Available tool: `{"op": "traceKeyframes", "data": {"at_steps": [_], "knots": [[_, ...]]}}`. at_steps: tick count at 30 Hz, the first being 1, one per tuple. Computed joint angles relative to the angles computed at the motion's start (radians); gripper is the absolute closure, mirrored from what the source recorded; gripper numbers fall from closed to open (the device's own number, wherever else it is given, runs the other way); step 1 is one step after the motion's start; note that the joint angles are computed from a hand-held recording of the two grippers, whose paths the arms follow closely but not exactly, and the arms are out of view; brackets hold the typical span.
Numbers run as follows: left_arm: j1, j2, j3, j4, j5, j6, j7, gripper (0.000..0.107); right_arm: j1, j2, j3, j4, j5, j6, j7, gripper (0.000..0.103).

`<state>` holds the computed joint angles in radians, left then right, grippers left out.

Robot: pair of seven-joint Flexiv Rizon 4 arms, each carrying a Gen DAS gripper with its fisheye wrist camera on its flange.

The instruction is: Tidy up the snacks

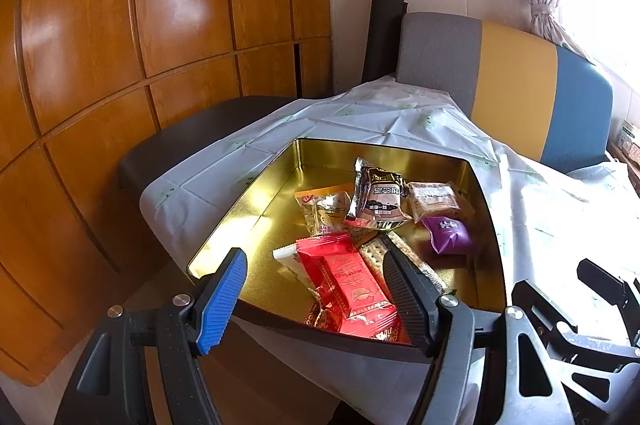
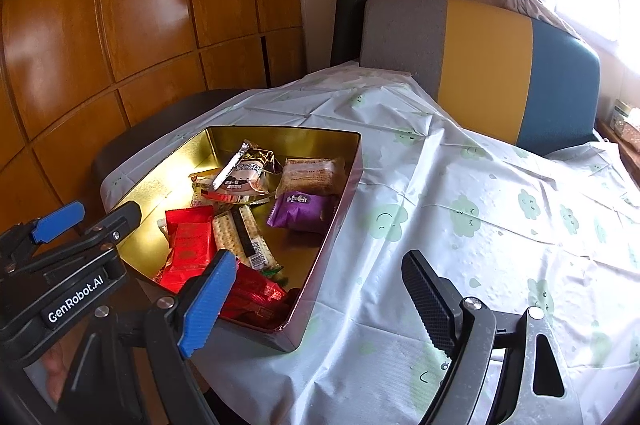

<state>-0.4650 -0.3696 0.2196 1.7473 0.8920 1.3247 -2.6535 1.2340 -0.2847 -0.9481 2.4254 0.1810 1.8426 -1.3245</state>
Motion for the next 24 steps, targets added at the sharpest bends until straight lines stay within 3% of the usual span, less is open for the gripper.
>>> {"op": "traceKeyframes", "data": {"at_steps": [11,19,24], "knots": [[0.001,0.003,-0.006,0.004,0.002,0.000,0.012,0.035,0.018,0.001,-0.015,0.006,0.002,0.000,-0.006,0.016],[0.008,-0.003,-0.016,0.005,-0.015,-0.002,0.039,0.035,-0.016,0.003,0.015,0.005,0.000,0.001,0.002,0.016],[0.024,-0.010,-0.021,0.018,-0.061,0.044,0.075,0.035,-0.034,0.001,0.034,0.004,-0.001,0.000,0.004,0.016]]}}
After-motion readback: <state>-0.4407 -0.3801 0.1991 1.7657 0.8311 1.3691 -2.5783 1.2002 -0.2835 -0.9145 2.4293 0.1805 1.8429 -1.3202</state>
